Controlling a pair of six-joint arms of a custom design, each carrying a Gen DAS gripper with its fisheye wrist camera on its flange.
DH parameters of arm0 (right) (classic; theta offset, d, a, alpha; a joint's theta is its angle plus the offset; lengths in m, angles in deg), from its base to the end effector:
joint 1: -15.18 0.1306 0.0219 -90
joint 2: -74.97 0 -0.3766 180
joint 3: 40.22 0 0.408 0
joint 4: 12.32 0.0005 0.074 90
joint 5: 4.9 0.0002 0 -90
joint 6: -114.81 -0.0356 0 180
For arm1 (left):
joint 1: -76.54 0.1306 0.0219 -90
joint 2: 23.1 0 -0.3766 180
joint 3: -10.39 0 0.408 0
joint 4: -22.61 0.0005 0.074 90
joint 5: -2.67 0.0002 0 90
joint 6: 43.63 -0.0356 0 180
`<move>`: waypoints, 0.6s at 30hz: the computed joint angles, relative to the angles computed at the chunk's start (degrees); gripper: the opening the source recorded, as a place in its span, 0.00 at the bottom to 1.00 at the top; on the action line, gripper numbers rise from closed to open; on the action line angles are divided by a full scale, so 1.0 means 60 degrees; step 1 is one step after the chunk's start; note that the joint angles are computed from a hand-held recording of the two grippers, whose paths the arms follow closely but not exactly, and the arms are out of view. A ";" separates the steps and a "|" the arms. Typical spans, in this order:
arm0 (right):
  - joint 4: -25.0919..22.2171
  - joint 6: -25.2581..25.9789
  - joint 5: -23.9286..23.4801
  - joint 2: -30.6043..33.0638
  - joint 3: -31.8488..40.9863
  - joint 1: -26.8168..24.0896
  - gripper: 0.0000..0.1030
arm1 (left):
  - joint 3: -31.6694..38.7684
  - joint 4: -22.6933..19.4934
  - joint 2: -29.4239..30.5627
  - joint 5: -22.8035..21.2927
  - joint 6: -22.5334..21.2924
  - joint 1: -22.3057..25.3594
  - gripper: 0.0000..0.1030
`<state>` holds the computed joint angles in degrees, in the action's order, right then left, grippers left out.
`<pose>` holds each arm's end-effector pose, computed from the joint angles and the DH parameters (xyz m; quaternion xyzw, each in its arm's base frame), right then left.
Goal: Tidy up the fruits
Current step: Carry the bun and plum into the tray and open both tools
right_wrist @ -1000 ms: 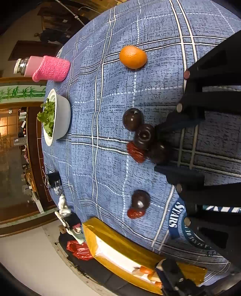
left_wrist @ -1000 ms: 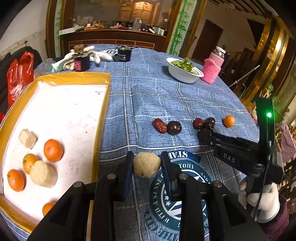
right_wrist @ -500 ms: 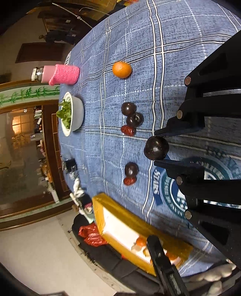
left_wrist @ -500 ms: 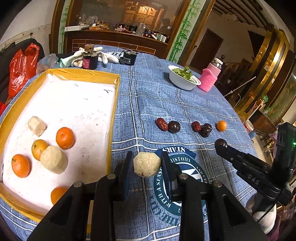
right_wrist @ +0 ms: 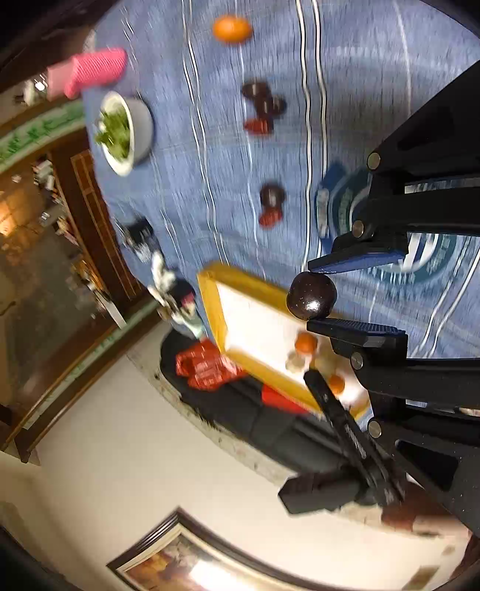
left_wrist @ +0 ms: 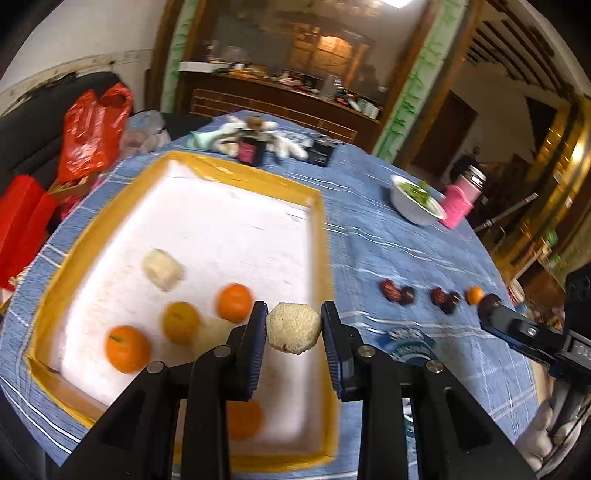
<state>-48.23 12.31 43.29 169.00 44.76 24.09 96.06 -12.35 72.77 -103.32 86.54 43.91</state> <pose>0.5124 0.1038 0.3709 -0.1096 0.8668 0.3903 0.2903 0.4582 -0.2823 0.3561 -0.1131 0.9100 -0.1206 0.3803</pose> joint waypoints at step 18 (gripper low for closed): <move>-0.1856 0.1375 0.1531 0.2438 0.2672 0.2612 0.29 | -0.0626 0.0041 -0.0028 0.1420 0.0708 0.1608 0.29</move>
